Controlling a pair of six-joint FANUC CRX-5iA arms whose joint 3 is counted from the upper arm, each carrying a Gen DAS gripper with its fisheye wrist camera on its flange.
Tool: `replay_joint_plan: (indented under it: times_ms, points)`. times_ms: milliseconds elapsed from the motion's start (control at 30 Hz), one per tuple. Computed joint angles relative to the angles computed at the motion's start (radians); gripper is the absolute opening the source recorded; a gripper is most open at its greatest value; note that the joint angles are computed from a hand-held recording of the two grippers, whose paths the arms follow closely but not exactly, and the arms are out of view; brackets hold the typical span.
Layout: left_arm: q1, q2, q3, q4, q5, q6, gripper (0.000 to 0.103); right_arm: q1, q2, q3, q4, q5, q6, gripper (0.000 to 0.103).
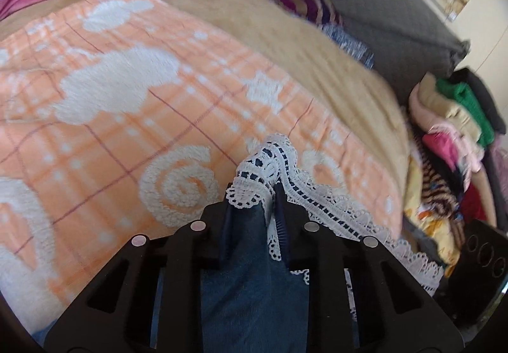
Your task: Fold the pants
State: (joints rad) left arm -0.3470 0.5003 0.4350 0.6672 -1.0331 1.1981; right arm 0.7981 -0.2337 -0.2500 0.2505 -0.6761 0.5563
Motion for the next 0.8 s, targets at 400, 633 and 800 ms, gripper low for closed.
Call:
replay_joint_plan:
  times_ms: [400, 633, 800]
  points:
    - [0.143, -0.281, -0.4, 0.198, 0.116, -0.085, 0.02, 0.099, 0.108, 0.142, -0.127, 0.053, 0.419, 0.021]
    - [0.239, -0.413, -0.564, 0.181, 0.156, 0.05, 0.037, 0.205, 0.243, 0.235, 0.022, -0.113, 0.524, 0.022]
    - [0.297, -0.528, -0.731, 0.334, 0.206, 0.043, 0.062, 0.27, 0.28, 0.247, 0.051, -0.164, 0.652, 0.024]
